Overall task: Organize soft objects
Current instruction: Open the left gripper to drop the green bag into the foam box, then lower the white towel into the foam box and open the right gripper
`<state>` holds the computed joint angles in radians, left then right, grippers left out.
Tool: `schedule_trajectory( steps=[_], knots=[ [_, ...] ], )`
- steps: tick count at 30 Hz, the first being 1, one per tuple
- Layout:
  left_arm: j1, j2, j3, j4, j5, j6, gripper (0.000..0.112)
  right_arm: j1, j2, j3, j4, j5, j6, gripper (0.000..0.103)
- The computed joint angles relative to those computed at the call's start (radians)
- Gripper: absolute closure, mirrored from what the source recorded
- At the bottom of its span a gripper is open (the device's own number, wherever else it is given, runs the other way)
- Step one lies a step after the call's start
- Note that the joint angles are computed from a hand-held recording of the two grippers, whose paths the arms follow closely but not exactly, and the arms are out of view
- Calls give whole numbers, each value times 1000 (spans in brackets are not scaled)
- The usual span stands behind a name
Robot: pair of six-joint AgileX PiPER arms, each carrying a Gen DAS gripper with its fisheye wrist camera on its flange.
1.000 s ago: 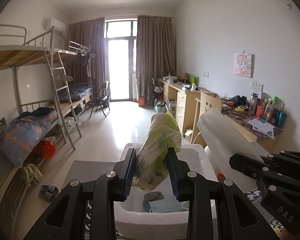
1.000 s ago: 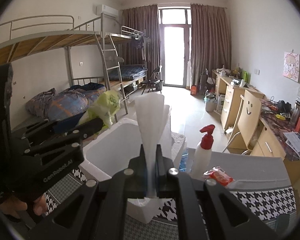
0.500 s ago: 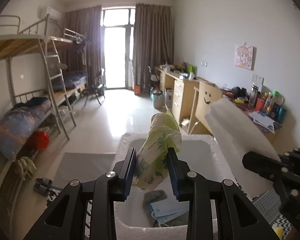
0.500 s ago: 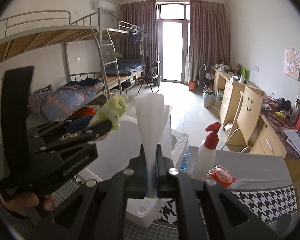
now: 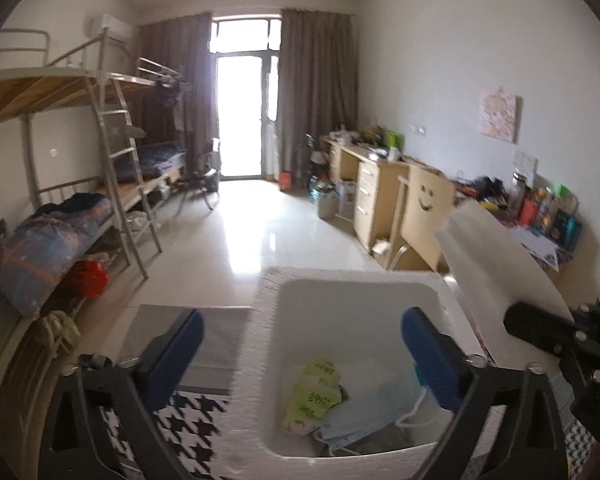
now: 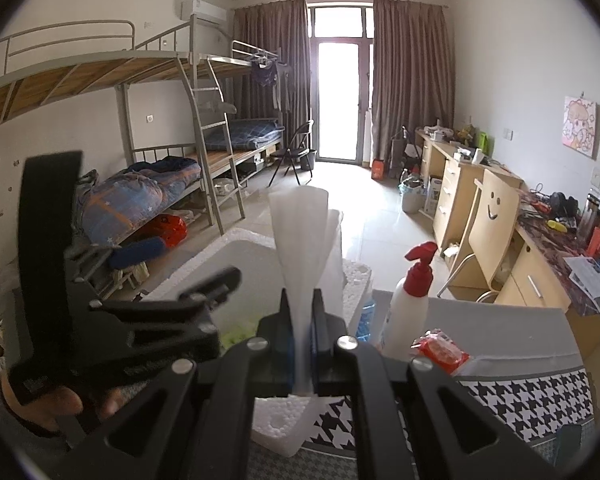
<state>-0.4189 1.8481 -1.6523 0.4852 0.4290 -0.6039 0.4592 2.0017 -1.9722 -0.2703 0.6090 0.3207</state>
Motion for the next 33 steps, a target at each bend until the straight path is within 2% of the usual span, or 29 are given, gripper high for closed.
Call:
schedule_trajectory(
  steps=[3,12,19,24,29,30,31,32,33],
  knots=[
    [2,-11,6,72,5,-75,10,0,4,-6,1,3,0,94],
    [9,-10,-20,226,96,-233,10,10,57,-97,39,52,-46,94],
    [42,-11,-29,248,117,-275,10,14,136,-230,75,125,-87,94],
    [28,-11,-27,339,144,-350,10,10,208,-348,118,190,-130,94],
    [32,-16,-16,359,149,-387,10,10,300,-507,158,285,-154,94],
    [32,-18,-14,363,149,-393,10,9,332,-565,166,321,-164,90],
    [34,-20,-13,364,150,-395,10,12,357,-611,161,350,-163,80],
    [35,-22,-10,367,150,-400,10,15,378,-648,151,372,-163,74],
    [35,-26,-5,376,148,-412,10,17,379,-646,143,371,-164,64]
  ],
)
